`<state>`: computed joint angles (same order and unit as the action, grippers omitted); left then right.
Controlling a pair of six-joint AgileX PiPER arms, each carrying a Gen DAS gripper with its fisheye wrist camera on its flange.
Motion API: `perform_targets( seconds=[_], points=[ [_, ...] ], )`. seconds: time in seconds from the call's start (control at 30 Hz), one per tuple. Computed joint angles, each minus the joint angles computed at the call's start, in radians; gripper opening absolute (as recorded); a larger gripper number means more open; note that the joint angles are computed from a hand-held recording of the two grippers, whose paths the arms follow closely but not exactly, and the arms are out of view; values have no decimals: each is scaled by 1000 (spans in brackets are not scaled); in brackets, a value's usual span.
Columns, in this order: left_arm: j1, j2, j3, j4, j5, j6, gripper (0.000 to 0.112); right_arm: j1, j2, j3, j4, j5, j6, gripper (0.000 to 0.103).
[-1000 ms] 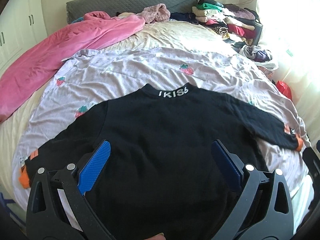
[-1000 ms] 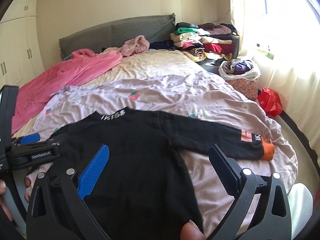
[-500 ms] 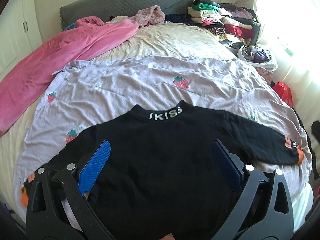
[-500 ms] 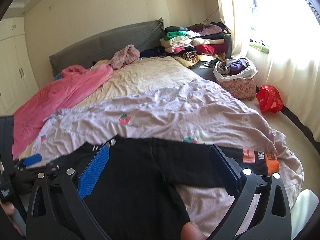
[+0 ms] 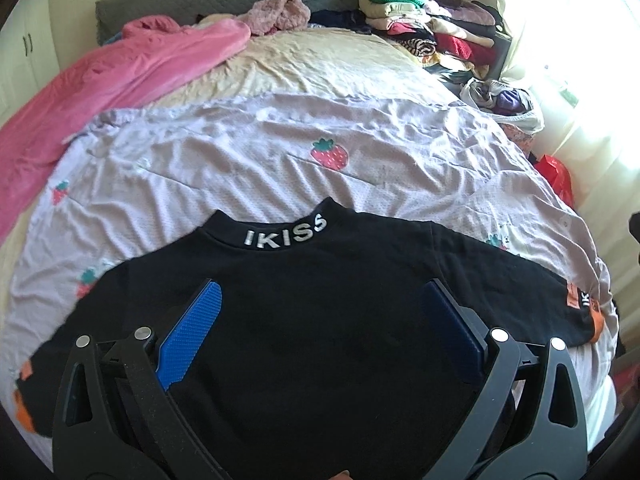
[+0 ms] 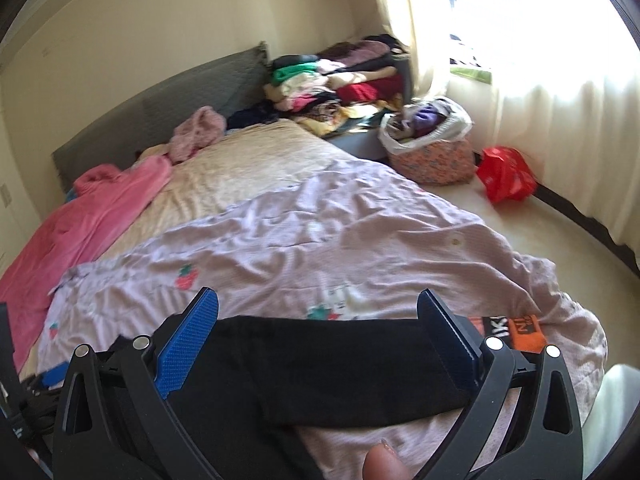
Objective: Fold small clothes
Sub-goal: 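Move the right tool to the orange sleeve cuff and close on it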
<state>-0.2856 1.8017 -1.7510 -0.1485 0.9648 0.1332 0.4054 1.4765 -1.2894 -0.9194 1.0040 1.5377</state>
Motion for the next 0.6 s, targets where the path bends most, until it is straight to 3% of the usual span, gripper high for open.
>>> perform_targets(
  seconds=[0.2, 0.43, 0.6],
  points=[
    [-20, 60, -1, 23, -27, -46, 94, -92, -58, 147, 22, -72, 66, 99],
    [-48, 69, 71, 61, -111, -63, 94, -155, -98, 272, -11, 28, 145, 99],
    [-83, 77, 98, 66, -128, -59, 94, -263, -150, 385, 19, -18, 181, 99]
  ],
)
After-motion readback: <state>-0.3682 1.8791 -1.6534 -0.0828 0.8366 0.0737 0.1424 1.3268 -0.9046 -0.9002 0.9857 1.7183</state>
